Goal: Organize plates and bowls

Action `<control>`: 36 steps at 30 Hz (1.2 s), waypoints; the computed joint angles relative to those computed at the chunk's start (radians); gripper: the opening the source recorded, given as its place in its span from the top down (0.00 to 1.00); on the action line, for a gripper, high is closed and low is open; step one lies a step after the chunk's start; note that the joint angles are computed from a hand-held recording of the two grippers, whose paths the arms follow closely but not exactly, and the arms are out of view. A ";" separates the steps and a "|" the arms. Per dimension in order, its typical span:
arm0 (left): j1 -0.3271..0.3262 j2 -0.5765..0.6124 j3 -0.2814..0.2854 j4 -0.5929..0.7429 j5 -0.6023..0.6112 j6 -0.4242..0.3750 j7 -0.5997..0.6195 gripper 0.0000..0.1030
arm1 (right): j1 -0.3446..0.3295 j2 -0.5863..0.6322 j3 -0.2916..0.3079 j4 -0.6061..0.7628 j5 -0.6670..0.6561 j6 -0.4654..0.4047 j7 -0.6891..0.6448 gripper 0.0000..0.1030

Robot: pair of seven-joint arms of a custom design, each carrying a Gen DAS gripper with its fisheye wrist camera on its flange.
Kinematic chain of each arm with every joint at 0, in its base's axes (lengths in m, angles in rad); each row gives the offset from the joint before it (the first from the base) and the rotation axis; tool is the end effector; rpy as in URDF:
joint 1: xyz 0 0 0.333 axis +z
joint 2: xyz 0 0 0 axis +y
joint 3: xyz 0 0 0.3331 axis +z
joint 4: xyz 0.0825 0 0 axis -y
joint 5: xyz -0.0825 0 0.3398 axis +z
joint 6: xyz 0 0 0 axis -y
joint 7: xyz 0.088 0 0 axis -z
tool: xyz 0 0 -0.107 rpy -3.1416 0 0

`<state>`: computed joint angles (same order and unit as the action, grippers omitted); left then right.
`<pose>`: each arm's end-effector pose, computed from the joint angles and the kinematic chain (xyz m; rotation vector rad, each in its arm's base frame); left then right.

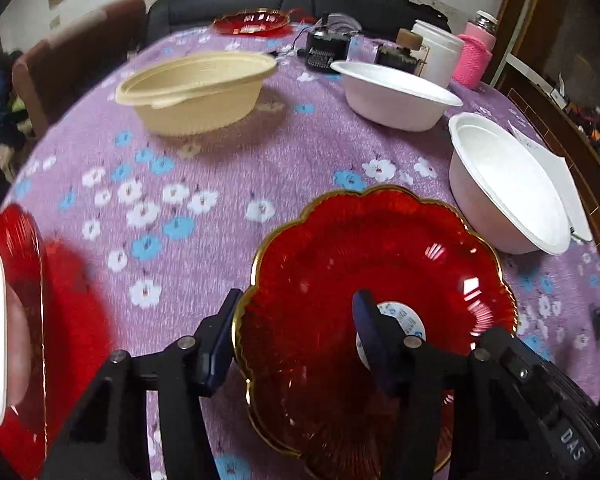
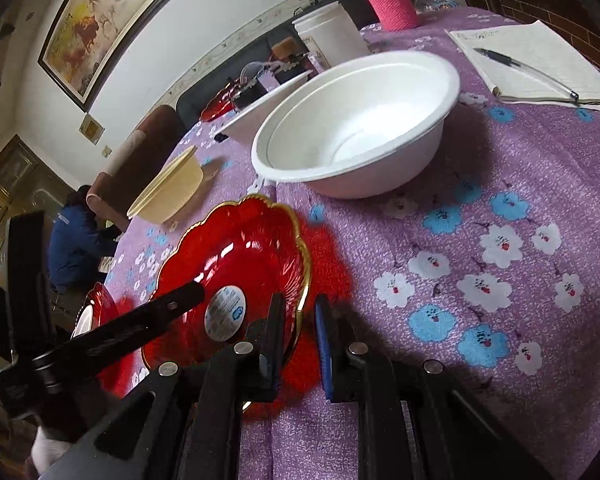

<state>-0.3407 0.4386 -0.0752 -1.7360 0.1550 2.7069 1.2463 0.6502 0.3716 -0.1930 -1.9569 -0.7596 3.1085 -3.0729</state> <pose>0.6161 -0.2695 0.4275 -1.7658 2.1561 -0.6557 0.5264 0.3387 0.4085 -1.3088 1.9538 -0.2170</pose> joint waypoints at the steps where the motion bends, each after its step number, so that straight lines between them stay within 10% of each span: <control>1: -0.007 0.002 0.006 0.000 0.009 0.005 -0.006 0.47 | -0.010 0.002 0.015 0.004 0.010 -0.008 -0.016 0.85; 9: -0.037 0.007 0.026 -0.004 0.061 0.022 -0.036 0.34 | -0.012 0.006 0.027 0.022 -0.006 -0.046 -0.031 0.84; 15: -0.012 -0.019 0.025 -0.025 0.052 0.012 -0.071 0.70 | -0.021 0.007 0.039 0.029 -0.020 -0.056 -0.025 0.84; 31: 0.020 -0.147 0.007 -0.180 0.066 0.129 -0.107 0.71 | 0.102 -0.007 -0.126 0.083 -0.468 0.003 0.393 0.84; 36: 0.059 -0.225 -0.006 -0.265 0.025 0.196 -0.093 0.71 | 0.024 -0.005 -0.003 0.110 -0.414 -0.028 0.303 0.84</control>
